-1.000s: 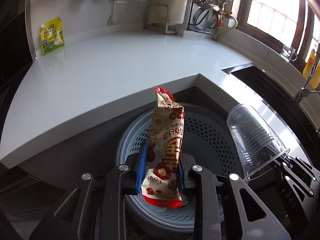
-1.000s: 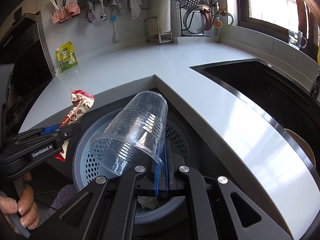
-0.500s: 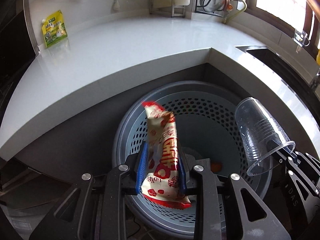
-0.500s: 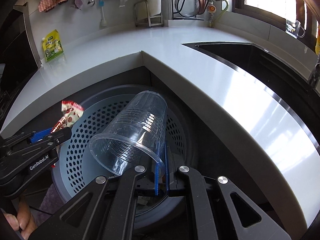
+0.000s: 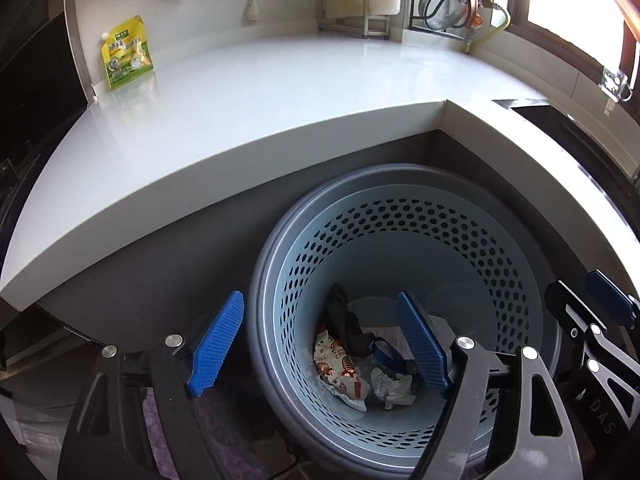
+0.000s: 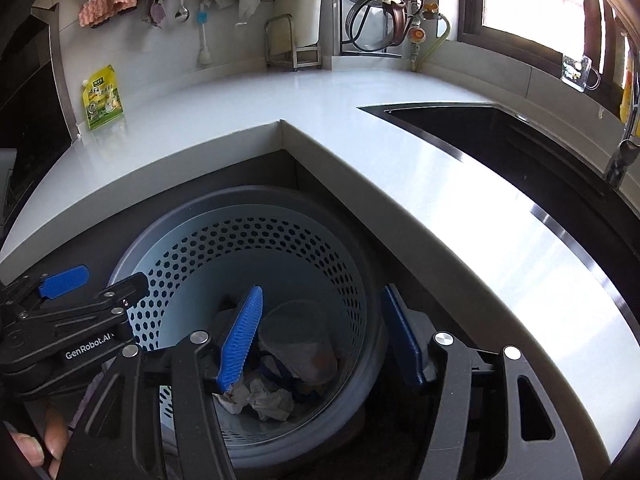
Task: Collect trash
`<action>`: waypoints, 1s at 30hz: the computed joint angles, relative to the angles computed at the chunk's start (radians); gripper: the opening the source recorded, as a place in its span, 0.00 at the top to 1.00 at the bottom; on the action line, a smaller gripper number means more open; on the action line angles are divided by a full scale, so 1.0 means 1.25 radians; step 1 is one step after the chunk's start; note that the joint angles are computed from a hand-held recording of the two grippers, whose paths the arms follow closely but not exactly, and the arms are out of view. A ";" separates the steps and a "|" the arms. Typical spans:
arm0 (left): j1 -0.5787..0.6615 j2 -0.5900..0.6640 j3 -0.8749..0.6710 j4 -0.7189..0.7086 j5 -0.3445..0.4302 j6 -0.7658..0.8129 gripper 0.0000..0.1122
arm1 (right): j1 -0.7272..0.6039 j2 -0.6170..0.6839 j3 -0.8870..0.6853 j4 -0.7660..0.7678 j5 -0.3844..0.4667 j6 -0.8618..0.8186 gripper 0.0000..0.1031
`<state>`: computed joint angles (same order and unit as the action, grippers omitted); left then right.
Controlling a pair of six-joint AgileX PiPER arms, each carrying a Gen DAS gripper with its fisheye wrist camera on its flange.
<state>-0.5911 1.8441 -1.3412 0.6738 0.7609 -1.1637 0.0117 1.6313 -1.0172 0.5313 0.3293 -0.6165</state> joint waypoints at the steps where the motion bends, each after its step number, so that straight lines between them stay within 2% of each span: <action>1: 0.000 -0.001 -0.001 0.000 0.002 0.002 0.31 | -0.002 0.001 -0.001 0.000 0.002 0.002 0.42; 15: -0.007 -0.016 0.009 0.018 0.010 -0.010 0.29 | -0.007 -0.001 -0.003 0.008 0.013 -0.005 0.41; 30: -0.019 -0.051 0.023 0.030 0.013 -0.015 0.27 | -0.007 -0.050 0.007 0.007 0.021 0.004 0.39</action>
<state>-0.6145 1.7807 -1.3128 0.7111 0.7769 -1.1821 0.0035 1.5683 -1.0085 0.5397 0.3556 -0.6119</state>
